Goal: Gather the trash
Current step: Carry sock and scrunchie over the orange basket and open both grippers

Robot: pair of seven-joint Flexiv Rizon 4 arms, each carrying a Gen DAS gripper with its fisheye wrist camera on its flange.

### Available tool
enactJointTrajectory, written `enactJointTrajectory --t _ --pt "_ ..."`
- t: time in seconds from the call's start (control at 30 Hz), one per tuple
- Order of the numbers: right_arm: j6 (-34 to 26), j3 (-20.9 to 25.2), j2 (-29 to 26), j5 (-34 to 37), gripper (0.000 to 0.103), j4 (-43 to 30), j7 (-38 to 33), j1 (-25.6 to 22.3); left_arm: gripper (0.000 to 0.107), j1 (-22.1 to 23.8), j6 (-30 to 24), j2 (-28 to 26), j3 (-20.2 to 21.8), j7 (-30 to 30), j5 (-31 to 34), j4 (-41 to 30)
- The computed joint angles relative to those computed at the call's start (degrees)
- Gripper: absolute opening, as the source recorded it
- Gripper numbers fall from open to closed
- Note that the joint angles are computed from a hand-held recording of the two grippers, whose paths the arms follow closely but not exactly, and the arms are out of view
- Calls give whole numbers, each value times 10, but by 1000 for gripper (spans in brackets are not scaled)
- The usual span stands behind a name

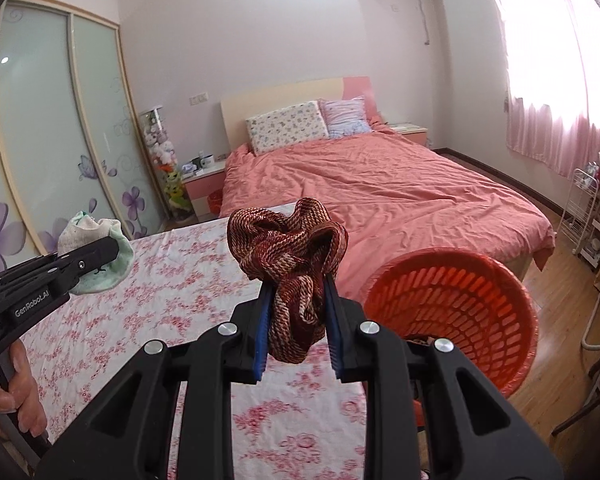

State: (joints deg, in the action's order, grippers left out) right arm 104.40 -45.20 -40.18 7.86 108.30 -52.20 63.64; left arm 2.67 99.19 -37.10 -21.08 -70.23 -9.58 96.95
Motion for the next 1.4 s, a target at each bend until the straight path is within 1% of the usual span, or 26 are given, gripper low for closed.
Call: enactJointTrajectory --t 0.13,0.3,0.47,0.67,0.7,0.77,0.8,0.83,0.87,0.9,0.93,1.0,1.07,1.1,1.13,1.17,1.2,1.23,1.27,1.33,1.4 --pt "10 -14 3 19 24 20 3 2 12 -11 -12 -16 -22 14 7 -22" --pt "18 -17 4 41 24 39 8 -12 12 -45 -39 -51 -30 38 2 -69" --pt "21 2 3 51 24 41 16 -51 12 -88 -80 -96 -25 67 -18 -133" --pt "17 39 -14 43 25 11 31 -116 12 -155 -160 -166 8 91 -54 -248" --pt "14 48 -17 39 27 3 34 -129 15 -165 -178 -180 15 94 -60 -273" --pt "9 65 -22 31 32 -10 41 -154 19 -192 -210 -208 43 85 -70 -321" --pt "9 82 -23 25 38 -16 43 -173 22 -204 -224 -221 60 77 -72 -343" --pt "12 101 -21 19 42 -20 44 -190 32 -214 -240 -235 78 65 -74 -367" --pt "14 130 -23 11 46 -30 44 -219 42 -221 -247 -242 93 53 -73 -378" --pt "18 145 -19 6 52 -27 43 -231 48 -227 -249 -249 109 38 -71 -388" --pt "15 161 -21 1 56 -33 44 -248 50 -228 -248 -254 116 30 -68 -391" --pt "13 170 -20 -1 56 -31 46 -255 53 -230 -248 -257 134 12 -59 -392" --pt "10 164 -19 2 59 -23 50 -245 57 -228 -240 -251 144 -2 -49 -378" --pt "10 145 -19 8 62 -13 53 -225 62 -226 -235 -247 146 -7 -45 -370" --pt "8 136 -19 8 65 -11 53 -218 65 -222 -222 -237 148 -12 -40 -351" --pt "9 118 -20 10 66 -4 53 -200 69 -219 -212 -230 149 -17 -37 -338" --pt "8 102 -21 12 69 0 52 -186 71 -214 -198 -219 148 -21 -33 -317" --pt "13 82 -20 16 71 12 52 -164 75 -210 -181 -206 148 -27 -31 -292" --pt "16 73 -22 19 72 14 49 -157 80 -206 -165 -191 151 -36 -29 -266" --pt "25 44 -21 32 78 28 43 -124 84 -193 -140 -163 145 -44 -28 -220" --pt "34 1 -24 53 83 48 36 -73 89 -181 -117 -134 140 -52 -28 -171"
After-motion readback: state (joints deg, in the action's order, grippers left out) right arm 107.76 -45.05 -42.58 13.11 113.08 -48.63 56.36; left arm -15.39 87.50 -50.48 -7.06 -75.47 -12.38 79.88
